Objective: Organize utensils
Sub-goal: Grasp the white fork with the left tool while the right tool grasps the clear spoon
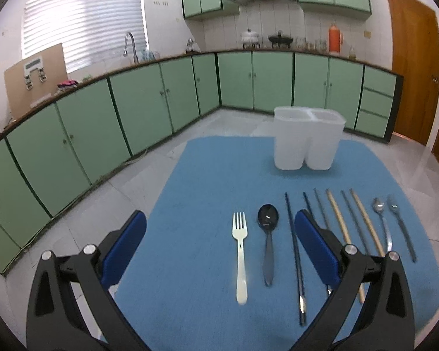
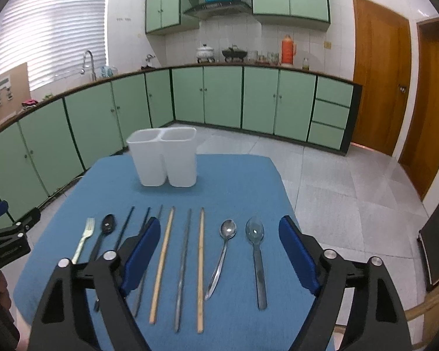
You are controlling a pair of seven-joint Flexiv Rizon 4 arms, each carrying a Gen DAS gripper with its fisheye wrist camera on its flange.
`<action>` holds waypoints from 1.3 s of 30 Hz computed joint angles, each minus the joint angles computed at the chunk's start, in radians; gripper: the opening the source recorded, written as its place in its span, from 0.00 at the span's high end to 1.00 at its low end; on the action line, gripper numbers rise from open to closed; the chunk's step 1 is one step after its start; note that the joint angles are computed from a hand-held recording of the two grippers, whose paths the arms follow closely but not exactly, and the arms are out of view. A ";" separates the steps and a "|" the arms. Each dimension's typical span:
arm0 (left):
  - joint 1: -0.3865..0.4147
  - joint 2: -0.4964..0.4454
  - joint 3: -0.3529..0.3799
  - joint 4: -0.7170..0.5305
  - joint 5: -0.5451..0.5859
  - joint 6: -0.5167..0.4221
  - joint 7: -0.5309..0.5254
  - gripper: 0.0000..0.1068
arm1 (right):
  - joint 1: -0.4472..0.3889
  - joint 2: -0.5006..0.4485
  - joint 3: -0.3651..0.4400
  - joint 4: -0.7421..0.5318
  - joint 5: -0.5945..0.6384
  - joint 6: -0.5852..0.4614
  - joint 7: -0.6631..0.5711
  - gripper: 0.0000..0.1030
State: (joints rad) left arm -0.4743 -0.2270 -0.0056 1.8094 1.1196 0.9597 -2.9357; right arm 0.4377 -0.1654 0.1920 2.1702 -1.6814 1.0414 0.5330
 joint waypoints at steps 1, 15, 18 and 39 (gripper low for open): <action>0.012 -0.023 -0.002 -0.015 -0.016 0.006 0.018 0.08 | -0.008 -0.020 -0.010 -0.014 0.007 0.016 -0.011 0.23; 0.129 -0.295 0.049 -0.139 -0.427 0.119 0.392 0.22 | -0.037 -0.231 -0.098 -0.150 0.117 0.136 -0.140 0.30; 0.115 -0.320 0.072 -0.157 -0.473 0.116 0.439 0.22 | -0.033 -0.253 -0.113 -0.158 0.145 0.151 -0.162 0.30; 0.037 -0.400 0.203 -0.159 -0.681 0.250 0.622 0.53 | -0.037 -0.336 -0.182 -0.175 0.304 0.305 -0.308 0.47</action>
State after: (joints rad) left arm -0.4370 -0.6272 0.1972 1.6502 0.4386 1.2093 -2.3133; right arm 0.4010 -0.5014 0.0099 1.9951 -1.3774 1.3463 0.2255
